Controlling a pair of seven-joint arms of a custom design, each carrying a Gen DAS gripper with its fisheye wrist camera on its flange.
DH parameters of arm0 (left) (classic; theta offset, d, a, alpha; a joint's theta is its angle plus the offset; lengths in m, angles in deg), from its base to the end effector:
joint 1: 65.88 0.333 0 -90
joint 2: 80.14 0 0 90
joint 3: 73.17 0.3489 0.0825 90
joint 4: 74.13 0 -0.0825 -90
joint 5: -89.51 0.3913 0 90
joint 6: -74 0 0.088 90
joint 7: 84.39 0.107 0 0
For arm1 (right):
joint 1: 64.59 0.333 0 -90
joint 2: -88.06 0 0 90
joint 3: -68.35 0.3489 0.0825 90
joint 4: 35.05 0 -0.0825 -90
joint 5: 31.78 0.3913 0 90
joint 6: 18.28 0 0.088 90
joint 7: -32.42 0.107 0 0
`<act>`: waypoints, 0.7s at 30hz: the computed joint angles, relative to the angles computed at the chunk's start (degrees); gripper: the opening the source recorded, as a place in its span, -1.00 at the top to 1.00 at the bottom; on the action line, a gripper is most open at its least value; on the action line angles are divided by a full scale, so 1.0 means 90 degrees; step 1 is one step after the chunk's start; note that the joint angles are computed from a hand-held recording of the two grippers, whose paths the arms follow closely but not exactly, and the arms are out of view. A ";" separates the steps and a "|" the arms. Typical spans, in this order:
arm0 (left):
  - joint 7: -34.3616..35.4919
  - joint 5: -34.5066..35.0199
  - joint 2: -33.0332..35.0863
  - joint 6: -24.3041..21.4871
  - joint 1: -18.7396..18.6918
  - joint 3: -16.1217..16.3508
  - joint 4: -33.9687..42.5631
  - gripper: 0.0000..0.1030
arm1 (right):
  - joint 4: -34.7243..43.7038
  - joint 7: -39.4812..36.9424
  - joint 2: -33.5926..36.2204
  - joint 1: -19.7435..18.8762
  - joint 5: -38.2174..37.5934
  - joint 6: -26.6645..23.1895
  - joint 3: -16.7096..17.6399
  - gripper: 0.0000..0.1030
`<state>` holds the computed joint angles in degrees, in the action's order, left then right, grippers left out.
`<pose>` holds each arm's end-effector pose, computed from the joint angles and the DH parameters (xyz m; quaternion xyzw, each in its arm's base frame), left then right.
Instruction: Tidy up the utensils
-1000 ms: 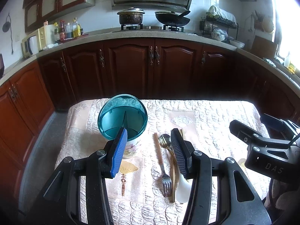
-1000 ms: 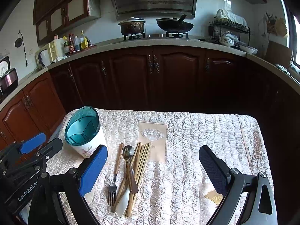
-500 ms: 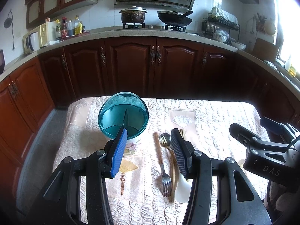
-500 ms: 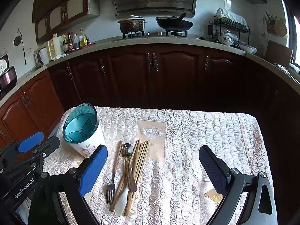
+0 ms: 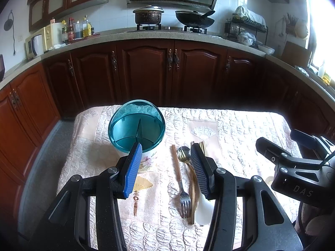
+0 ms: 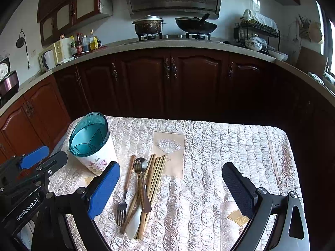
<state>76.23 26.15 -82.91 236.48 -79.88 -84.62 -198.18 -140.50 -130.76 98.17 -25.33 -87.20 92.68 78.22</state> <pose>0.5292 -0.2024 0.5058 -0.3691 0.8189 -0.4107 0.1562 0.4545 0.4298 0.4804 -0.4232 0.8053 -0.3649 0.1984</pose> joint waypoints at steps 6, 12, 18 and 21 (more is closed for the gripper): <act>0.0024 -0.0032 0.0007 0.0036 -0.0007 -0.0002 -0.0008 0.06 | 0.0000 0.0022 0.0008 0.0000 -0.0009 0.0039 0.0000 -0.90; 0.0102 -0.0121 -0.0004 0.0083 -0.0021 -0.0008 -0.0033 0.06 | -0.0023 0.0066 -0.0009 0.0005 -0.0009 0.0047 -0.0001 -0.90; 0.0139 -0.0182 -0.0005 0.0118 -0.0032 -0.0009 -0.0047 0.06 | -0.0003 0.0061 -0.0002 0.0008 -0.0040 0.0038 0.0001 -0.90; 0.0142 -0.0205 0.0008 0.0134 -0.0029 -0.0007 -0.0039 0.06 | 0.0009 0.0039 0.0015 0.0010 -0.0029 0.0056 0.0002 -0.90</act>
<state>77.51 24.30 -82.83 237.69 -80.14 -84.69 -198.53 -140.42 -130.40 98.30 -25.24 -87.46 93.19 78.24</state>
